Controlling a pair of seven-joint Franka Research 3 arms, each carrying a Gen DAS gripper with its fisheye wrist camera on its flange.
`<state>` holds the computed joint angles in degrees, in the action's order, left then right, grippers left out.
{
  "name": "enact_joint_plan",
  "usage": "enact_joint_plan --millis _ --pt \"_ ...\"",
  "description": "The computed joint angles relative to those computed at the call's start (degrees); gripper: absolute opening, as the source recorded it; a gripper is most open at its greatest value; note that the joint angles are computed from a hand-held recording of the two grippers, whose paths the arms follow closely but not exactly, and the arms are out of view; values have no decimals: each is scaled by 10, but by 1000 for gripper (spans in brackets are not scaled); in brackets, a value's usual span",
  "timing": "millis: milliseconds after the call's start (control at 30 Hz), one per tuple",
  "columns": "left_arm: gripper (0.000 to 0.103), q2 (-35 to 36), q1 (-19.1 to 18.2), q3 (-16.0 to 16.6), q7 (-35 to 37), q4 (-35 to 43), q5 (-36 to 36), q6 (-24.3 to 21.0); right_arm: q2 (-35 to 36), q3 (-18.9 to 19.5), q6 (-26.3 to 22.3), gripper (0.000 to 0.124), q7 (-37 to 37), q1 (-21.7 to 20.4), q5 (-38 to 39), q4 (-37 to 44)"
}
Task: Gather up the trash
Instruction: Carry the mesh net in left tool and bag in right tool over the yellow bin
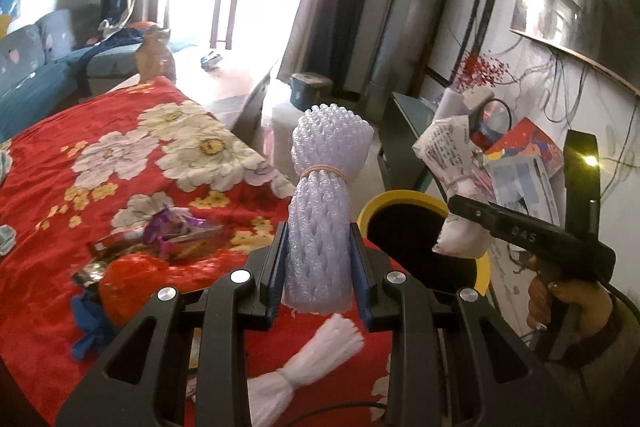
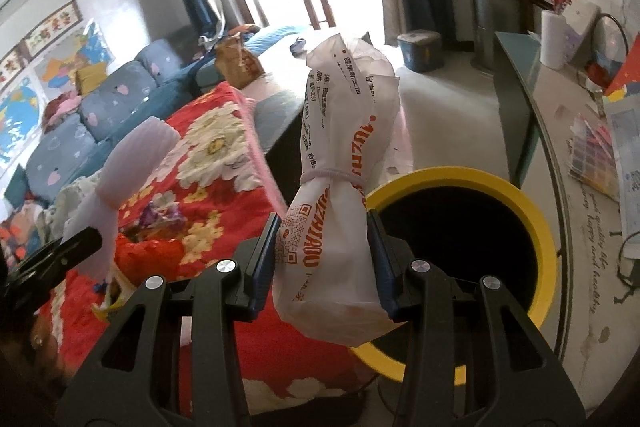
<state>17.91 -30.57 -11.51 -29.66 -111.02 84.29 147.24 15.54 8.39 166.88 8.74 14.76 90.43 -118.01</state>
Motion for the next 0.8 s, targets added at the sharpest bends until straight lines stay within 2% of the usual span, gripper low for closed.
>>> enact_joint_plan --millis 400,800 --pt "28 74 -21 18 87 85 -51 29 15 -7 4 35 35 -23 -9 10" --pt "28 166 -58 49 233 194 -162 59 28 -11 2 36 95 -48 -54 14"
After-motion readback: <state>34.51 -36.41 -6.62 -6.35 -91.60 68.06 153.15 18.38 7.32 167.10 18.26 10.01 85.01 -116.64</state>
